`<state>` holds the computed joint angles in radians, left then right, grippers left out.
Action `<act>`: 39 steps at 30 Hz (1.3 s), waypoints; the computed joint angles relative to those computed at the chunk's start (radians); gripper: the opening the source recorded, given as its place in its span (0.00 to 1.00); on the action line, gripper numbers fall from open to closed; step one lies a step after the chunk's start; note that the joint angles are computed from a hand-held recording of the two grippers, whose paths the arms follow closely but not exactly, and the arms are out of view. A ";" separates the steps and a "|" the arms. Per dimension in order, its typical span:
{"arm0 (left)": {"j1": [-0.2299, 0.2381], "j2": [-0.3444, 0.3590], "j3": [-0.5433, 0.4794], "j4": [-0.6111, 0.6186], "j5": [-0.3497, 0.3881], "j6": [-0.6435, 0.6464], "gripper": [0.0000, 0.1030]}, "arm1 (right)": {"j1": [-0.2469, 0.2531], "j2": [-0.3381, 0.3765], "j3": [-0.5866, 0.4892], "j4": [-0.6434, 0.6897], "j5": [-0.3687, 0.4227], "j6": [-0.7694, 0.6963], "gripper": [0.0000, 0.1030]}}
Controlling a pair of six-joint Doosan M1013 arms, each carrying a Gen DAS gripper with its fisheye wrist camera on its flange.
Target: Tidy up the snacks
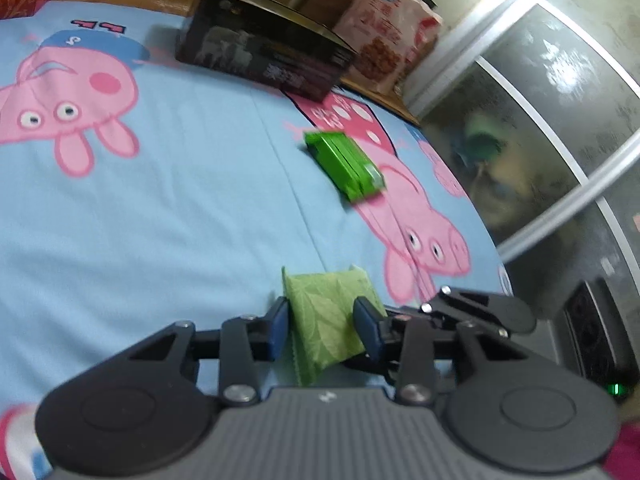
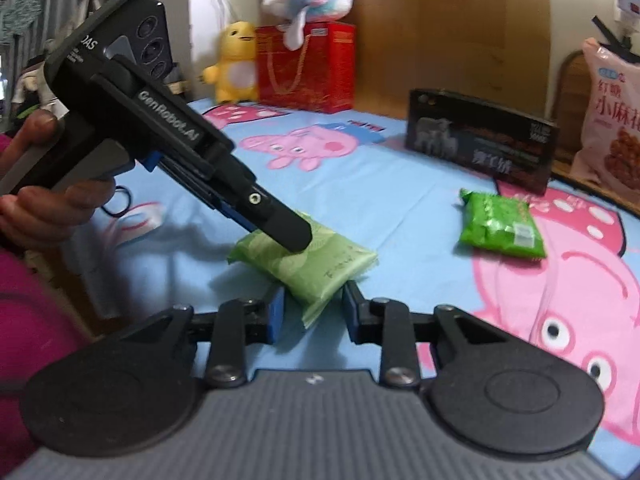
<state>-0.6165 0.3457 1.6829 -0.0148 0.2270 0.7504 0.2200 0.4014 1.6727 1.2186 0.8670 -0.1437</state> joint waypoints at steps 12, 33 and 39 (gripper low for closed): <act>0.035 0.025 -0.101 0.234 0.035 -0.151 0.34 | 0.009 0.050 -0.096 0.106 -0.001 0.101 0.32; 0.159 0.278 -0.553 0.689 0.396 -0.477 0.70 | 0.123 0.389 -0.728 -0.168 -0.207 0.515 0.38; 0.143 0.184 -0.390 0.794 0.274 -0.632 0.70 | 0.045 0.289 -0.538 0.078 -0.166 0.404 0.44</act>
<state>-0.4731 0.5295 1.2931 0.7793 0.5009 0.1186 0.2645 0.6900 1.1344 1.2970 0.7006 0.2601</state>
